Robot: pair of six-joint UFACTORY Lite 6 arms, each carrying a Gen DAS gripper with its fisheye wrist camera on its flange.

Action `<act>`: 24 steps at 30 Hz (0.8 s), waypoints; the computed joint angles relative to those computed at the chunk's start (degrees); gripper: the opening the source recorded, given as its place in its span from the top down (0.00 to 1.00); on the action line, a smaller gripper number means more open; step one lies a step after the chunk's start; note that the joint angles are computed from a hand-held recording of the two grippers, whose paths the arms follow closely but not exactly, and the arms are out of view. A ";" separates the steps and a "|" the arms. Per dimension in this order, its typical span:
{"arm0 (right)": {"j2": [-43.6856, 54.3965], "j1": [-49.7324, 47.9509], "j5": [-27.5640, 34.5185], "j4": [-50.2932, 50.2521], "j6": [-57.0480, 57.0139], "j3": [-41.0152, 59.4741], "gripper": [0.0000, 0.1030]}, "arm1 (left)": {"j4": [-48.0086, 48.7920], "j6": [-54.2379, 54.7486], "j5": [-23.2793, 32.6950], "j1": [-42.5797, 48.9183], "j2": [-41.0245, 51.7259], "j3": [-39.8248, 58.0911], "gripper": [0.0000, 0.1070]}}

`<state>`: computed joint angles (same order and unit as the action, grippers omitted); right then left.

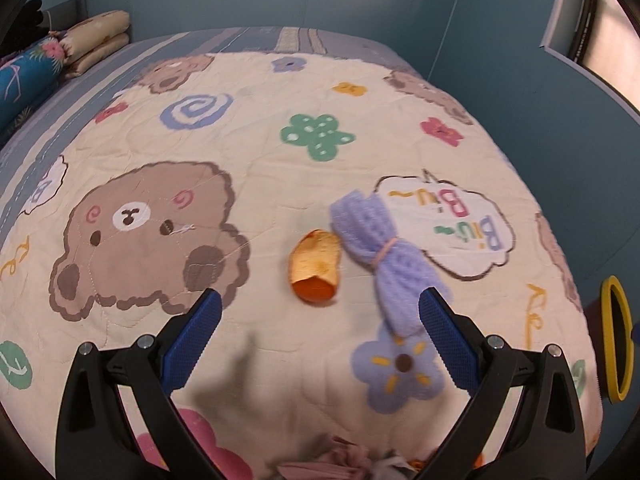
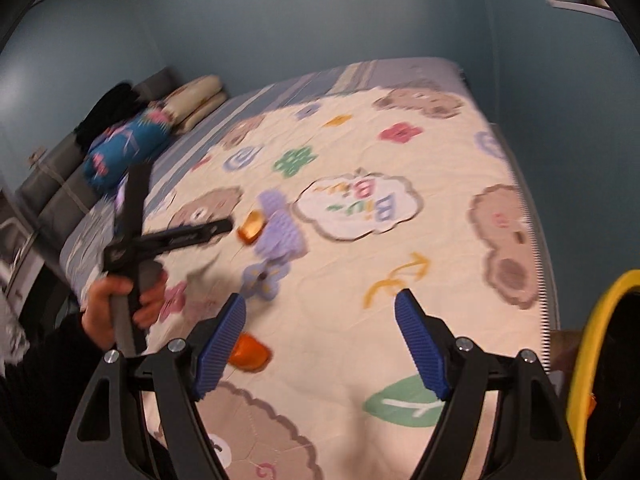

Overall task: Collect trash
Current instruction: 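Move both open tools back over the mesh net and orange peel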

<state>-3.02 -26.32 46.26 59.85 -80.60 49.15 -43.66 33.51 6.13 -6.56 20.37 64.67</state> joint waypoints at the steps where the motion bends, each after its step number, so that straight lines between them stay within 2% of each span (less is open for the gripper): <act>1: 0.40 1.34 -0.33 -0.23 0.25 -0.33 0.28 | -0.35 0.31 0.00 0.13 0.47 0.23 0.11; 7: 1.16 7.38 -3.68 -0.20 0.15 -3.39 0.28 | -3.29 3.55 0.65 1.78 4.12 2.47 0.11; 15: 4.11 13.75 -7.58 0.52 -0.70 -5.17 0.28 | -0.32 0.98 1.20 2.48 7.11 4.92 0.11; 24: 6.00 19.41 -11.97 0.02 -1.68 -6.66 0.29 | 7.47 -5.94 1.52 2.49 9.98 7.82 0.11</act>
